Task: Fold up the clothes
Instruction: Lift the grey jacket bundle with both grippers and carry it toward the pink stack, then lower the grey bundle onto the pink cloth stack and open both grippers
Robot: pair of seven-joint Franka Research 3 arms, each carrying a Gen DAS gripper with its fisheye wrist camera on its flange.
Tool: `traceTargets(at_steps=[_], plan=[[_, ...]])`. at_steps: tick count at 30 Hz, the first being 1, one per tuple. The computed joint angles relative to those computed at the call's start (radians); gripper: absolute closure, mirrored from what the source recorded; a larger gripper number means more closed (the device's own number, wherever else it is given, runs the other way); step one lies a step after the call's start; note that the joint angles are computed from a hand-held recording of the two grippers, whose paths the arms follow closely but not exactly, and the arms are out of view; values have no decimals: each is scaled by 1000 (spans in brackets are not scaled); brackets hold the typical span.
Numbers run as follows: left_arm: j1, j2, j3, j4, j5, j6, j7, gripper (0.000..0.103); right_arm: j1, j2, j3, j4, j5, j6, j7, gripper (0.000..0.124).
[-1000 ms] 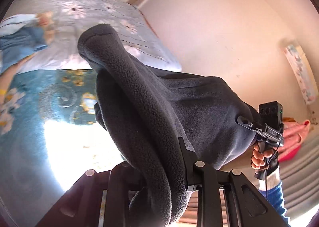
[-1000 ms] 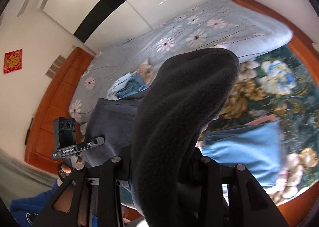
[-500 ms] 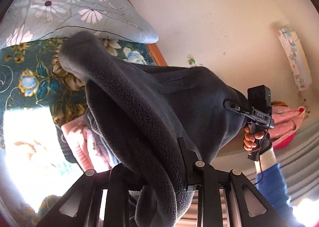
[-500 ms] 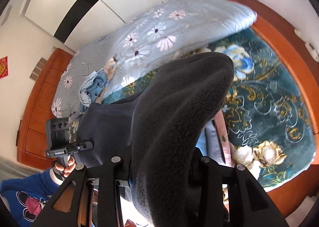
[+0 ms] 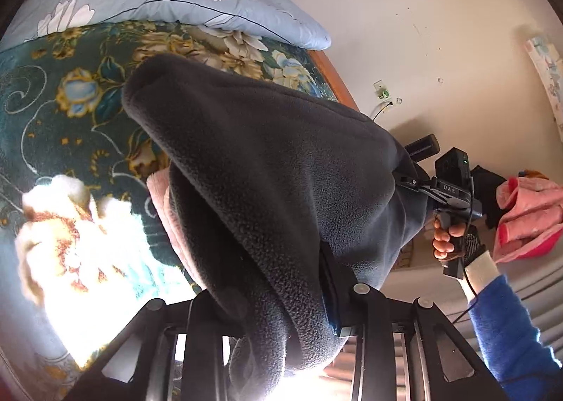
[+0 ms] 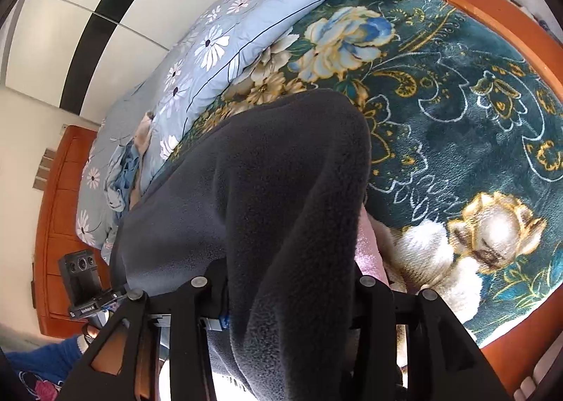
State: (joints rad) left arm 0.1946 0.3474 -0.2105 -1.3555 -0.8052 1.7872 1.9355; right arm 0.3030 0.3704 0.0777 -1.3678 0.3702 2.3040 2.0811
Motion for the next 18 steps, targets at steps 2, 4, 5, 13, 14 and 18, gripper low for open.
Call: traceTargets(at_steps=[2,4,5,13,14,18], plan=[[-1,48,-1,59,5,-12,-27,64,2,4,-4,17,-15,-25,5,72],[0,107,-9,126,13,-20,-57,63,6,7,-8,32,-33,-51,12,64],[4,125,-16,150,20,-28,-70,63,7,6,-10,35,-38,-59,17,64],[34,179,-44,256,58,-66,-170,60,35,-48,-56,18,-180,-82,176,56],[34,190,-44,273,65,-62,-183,59,39,-54,-62,20,-209,-88,203,56],[45,185,-32,281,104,-3,-223,54,65,-60,-74,41,-331,-103,283,56]])
